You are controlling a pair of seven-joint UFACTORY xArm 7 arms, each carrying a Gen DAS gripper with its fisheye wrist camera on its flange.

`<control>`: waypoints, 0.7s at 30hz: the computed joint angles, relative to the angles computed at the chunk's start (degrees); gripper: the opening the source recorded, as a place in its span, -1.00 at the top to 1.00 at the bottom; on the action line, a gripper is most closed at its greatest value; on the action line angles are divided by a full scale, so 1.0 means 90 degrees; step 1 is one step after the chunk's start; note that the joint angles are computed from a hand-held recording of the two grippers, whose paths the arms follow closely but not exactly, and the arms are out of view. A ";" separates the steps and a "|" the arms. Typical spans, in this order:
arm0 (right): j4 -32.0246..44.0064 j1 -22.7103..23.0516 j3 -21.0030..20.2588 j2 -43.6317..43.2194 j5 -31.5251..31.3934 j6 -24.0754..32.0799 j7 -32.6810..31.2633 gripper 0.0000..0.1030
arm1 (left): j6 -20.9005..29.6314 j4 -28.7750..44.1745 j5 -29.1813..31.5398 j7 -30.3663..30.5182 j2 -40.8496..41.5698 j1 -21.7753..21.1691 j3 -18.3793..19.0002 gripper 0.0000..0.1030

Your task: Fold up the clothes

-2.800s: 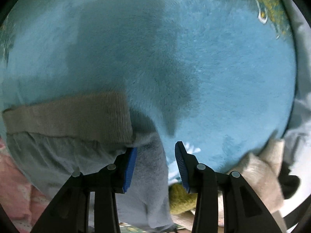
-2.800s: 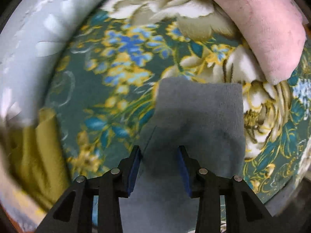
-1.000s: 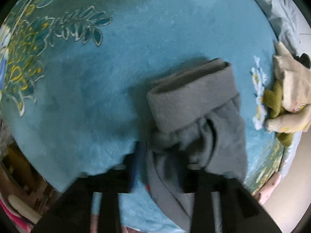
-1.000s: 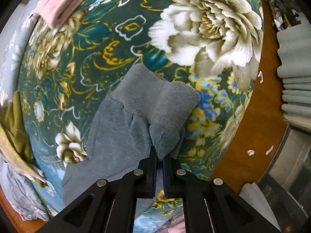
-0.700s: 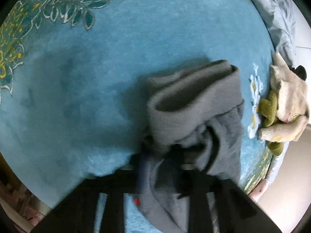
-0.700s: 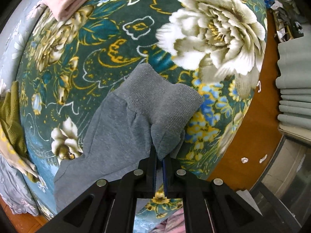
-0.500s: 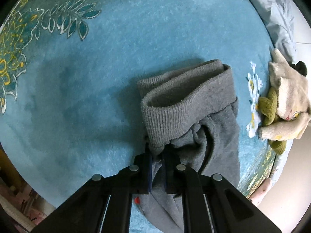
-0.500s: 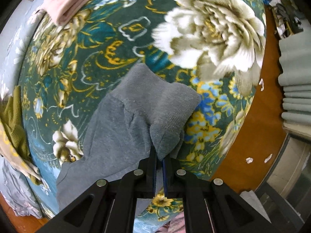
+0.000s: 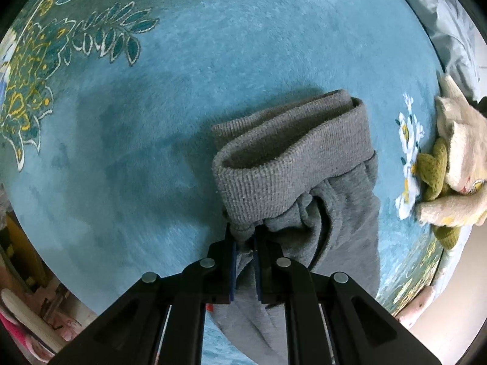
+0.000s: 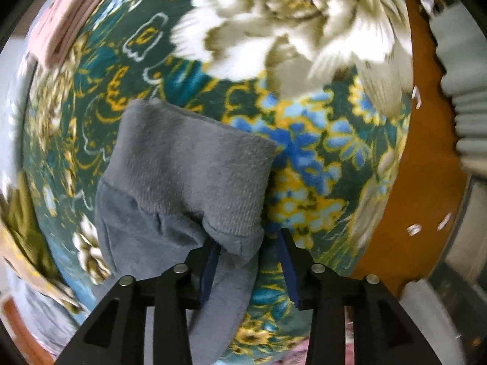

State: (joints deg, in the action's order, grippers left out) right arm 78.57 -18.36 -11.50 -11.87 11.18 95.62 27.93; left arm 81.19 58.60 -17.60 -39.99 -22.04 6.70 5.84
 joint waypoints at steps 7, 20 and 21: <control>0.0384 0.0136 0.0029 0.0145 0.0969 -0.0668 0.0684 0.83 | -0.0752 0.0641 -0.0362 -0.0245 0.0232 -0.0100 -0.0027 0.90; 0.3663 0.0488 0.0835 0.1901 0.2399 -0.1170 -0.0370 0.85 | -0.2094 0.1570 -0.0890 0.1230 0.0677 -0.0090 0.0230 0.91; 0.3439 0.0471 0.0815 0.1808 0.2340 -0.1019 -0.0449 0.85 | -0.2056 0.1400 -0.0712 0.1229 0.0662 -0.0060 0.0190 0.90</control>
State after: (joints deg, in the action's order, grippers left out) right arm 109.52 -14.12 -4.16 4.41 32.23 86.45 23.89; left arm 62.69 71.20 -24.00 -28.93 -16.09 6.16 7.55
